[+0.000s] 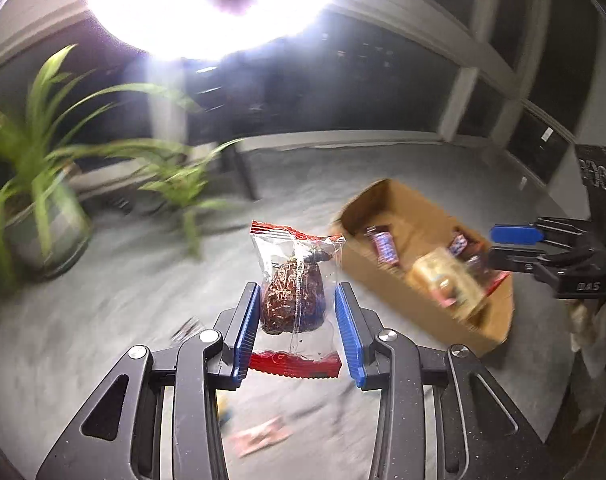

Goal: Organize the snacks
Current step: 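Lower the dried fruit bag into the box and open the left tool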

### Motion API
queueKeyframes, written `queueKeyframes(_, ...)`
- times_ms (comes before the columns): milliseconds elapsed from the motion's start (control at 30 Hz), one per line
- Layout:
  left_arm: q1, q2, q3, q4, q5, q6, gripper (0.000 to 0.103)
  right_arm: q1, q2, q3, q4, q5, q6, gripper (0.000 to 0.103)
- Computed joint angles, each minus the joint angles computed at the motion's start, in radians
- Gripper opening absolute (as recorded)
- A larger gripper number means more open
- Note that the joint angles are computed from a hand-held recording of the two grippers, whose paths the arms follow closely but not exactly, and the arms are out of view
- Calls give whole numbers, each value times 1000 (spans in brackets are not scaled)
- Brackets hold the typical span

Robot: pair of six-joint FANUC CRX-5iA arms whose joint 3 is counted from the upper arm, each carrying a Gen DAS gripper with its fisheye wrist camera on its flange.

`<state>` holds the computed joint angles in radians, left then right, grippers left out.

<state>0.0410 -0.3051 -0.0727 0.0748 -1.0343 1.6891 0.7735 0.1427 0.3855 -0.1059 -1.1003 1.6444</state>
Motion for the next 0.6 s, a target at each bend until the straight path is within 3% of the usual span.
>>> queueKeyframes(167,85,-107,-101,40,-13,-8,37,39,2,-11,-19,0,26,57)
queueKeyframes(300,86,-112,-108,60,10,-8,37,47,-2,-25,-12,7,3,57)
queueKeyframes(467,13,-18,-50,97,75,-54,37,19,-39,-60,12,28,-53,57)
queueKeyframes(600,-70,130,42,162,131,-111,36,-5,-74,-99,49,38,-100,57)
